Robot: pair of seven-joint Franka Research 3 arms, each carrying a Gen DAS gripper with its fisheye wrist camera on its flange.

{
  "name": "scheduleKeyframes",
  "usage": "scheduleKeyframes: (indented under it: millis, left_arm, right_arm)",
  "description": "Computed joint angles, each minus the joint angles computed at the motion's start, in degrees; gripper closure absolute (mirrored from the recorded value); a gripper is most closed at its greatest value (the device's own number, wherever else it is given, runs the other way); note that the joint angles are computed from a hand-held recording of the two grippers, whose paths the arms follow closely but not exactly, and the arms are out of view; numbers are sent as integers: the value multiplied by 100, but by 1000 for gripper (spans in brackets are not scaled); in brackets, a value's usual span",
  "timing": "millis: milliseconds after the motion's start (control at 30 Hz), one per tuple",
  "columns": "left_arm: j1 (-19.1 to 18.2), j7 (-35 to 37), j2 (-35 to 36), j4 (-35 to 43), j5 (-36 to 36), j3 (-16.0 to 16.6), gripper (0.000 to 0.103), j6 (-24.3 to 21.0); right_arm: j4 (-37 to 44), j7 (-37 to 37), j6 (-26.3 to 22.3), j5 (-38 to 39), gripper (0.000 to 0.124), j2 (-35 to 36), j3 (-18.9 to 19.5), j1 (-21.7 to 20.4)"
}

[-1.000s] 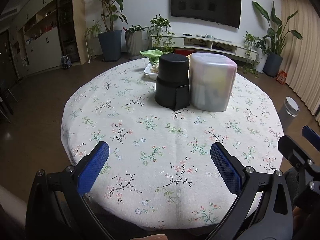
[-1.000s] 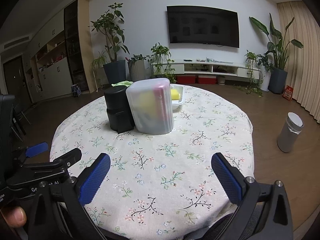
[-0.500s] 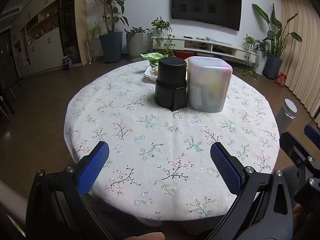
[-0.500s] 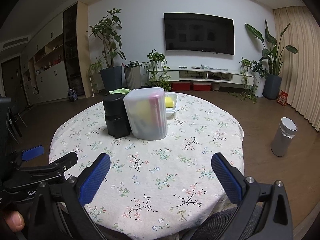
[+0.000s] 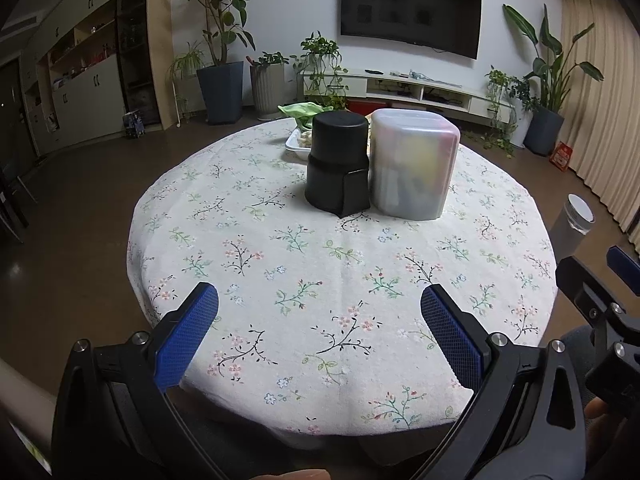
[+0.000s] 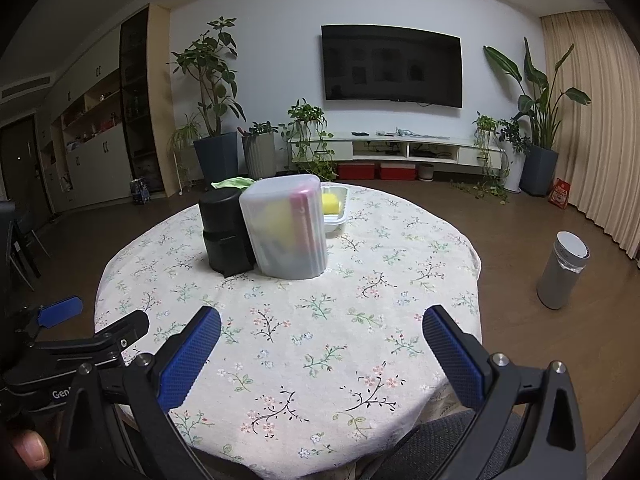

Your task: Organize soft objects

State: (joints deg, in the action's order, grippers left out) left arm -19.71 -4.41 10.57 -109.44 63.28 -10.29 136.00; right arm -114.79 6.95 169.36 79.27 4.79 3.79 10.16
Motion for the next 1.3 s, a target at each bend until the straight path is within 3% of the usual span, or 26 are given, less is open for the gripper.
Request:
scheduleKeyframes:
  millis: [733,1300]
  left_arm:
    - [-16,-83,27,-10,33,7,0,23]
    - [-22,-171,1,-41,97,-1,0,-91]
  right_arm:
    - [-77,-52,40,35,21,0,16,14]
    - [-107,501,210,-545,21,59,54,-2]
